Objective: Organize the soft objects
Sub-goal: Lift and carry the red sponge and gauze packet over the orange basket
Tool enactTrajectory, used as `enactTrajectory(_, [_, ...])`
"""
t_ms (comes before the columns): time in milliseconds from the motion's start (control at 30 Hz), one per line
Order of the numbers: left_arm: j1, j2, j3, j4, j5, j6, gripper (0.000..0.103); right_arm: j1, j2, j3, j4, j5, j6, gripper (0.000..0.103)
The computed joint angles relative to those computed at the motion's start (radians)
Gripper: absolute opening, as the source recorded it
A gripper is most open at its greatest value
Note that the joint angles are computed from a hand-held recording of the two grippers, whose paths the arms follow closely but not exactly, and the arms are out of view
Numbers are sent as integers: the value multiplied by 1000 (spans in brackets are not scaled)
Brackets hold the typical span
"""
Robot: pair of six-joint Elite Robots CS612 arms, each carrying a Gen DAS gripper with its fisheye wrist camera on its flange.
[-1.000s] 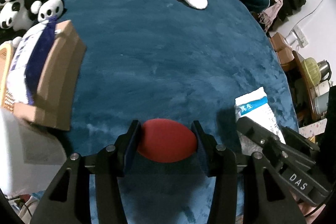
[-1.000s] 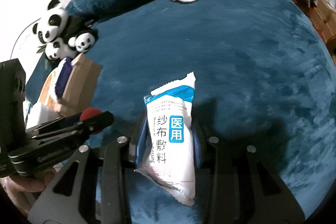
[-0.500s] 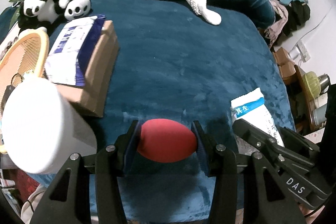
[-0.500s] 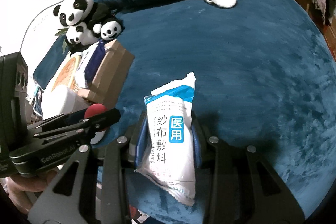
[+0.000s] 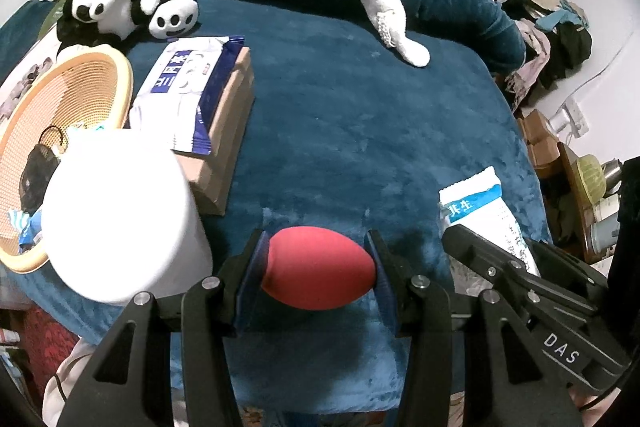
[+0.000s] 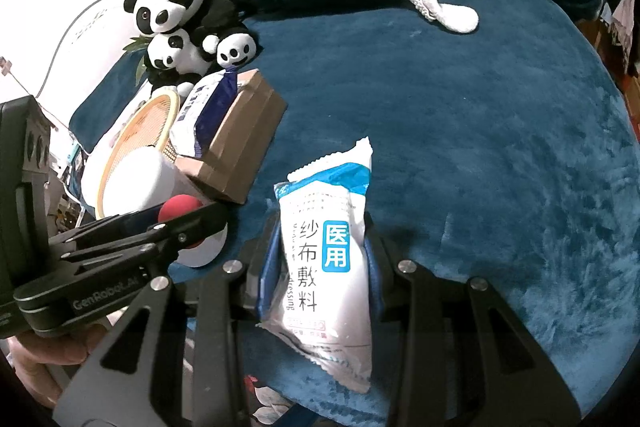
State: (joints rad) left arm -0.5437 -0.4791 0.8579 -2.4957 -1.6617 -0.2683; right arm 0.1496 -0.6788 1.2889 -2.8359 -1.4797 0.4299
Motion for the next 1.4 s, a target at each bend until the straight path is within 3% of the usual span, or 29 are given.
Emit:
enactTrajectory(767, [57,-90,133,-203,-3,-86,51,54,36,-143,26,1,-89,37])
enactTrajectory(1033, [102,-106,152,-242,27,-152,51,86,105,-306,92,35,-144,37])
enactTrajectory(1400, [157,-104,158,-248,62,-236,51,124,241,-588,242,104,-214,37])
